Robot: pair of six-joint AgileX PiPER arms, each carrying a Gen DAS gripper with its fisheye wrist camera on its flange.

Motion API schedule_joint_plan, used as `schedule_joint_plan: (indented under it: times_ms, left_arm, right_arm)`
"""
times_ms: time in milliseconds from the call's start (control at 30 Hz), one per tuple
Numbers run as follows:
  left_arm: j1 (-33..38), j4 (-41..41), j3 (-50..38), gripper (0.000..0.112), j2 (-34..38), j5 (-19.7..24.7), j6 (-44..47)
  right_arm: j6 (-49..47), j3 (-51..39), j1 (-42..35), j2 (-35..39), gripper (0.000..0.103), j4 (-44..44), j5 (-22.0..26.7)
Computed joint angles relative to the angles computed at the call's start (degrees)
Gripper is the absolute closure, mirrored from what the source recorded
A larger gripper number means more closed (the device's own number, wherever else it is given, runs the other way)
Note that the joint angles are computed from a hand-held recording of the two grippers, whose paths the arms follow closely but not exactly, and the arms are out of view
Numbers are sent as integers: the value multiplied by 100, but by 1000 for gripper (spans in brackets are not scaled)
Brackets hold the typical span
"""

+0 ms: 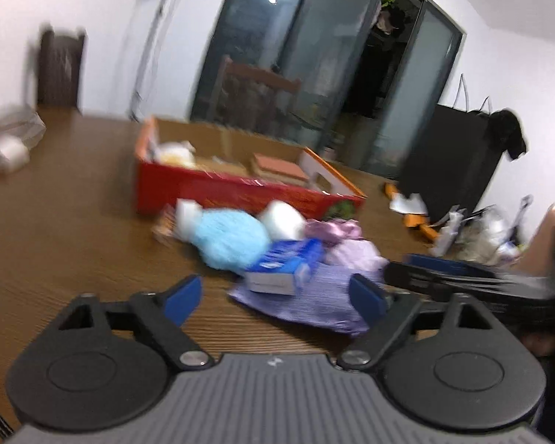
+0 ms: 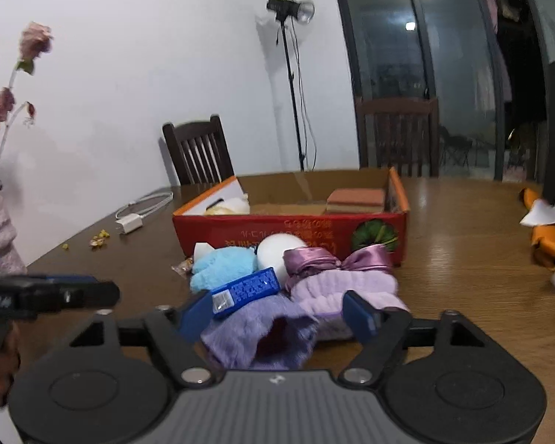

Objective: Organize soft objects
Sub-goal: 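Grasp the blue tissue pack with the right gripper, then carry the tissue pack over the box rim and lower it inside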

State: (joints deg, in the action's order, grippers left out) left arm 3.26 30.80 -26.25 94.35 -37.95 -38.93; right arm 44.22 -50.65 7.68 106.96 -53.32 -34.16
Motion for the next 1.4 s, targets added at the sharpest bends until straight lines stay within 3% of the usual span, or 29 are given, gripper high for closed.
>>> schedule_joint_plan:
  times_ms: [67, 167, 267, 400, 500, 633, 700, 967, 1100, 1200, 1233, 1300, 1400]
  left_arm:
    - [164, 702, -447, 44, 506, -112, -818]
    - [197, 1099, -1025, 57, 1086, -139, -1370]
    - [361, 1888, -1550, 59, 1549, -311, -2159]
    - [529, 2523, -1934, 69, 1897, -498, -2915]
    - [654, 2361, -1774, 74, 1925, -880, -2746]
    - [1121, 2741, -1213, 74, 1638, -1824, -2437]
    - [1323, 2899, -854, 74, 1409, -2064, -2164]
    - [1953, 2938, 310, 69, 874, -1853, -1622]
    - [1892, 2213, 557, 61, 774, -1804, -900]
    - [1610, 1794, 194, 60, 838, -1565, -562]
    - [1509, 1906, -95, 60, 913, -1342, -711]
    - [1384, 2365, -666, 61, 1143, -970, -1266]
    - [1352, 3084, -1214, 74, 1511, -822, -2179]
  right_arm:
    - [656, -646, 151, 426, 40, -429, 176]
    - [1488, -1558, 382, 983, 43, -963, 517]
    - [2625, -2342, 586, 1392, 47, -1842, 985]
    - [3909, -2860, 651, 1712, 69, -2885, 1045]
    - [3895, -2731, 649, 1611, 78, -2845, 1023]
    - [3150, -1956, 602, 1030, 83, -2295, 604]
    - [2576, -1400, 656, 641, 87, -1945, 431]
    - [1983, 112, 773, -175, 90, -1692, 300]
    - [1746, 497, 737, -210, 87, -1308, 185]
    - [1946, 489, 613, -150, 86, -1246, -21]
    - [2043, 452, 577, -83, 85, -1261, -105]
    - [2401, 299, 551, 94, 67, -1308, -171]
    - [2810, 85, 514, 384, 68, -1409, -368]
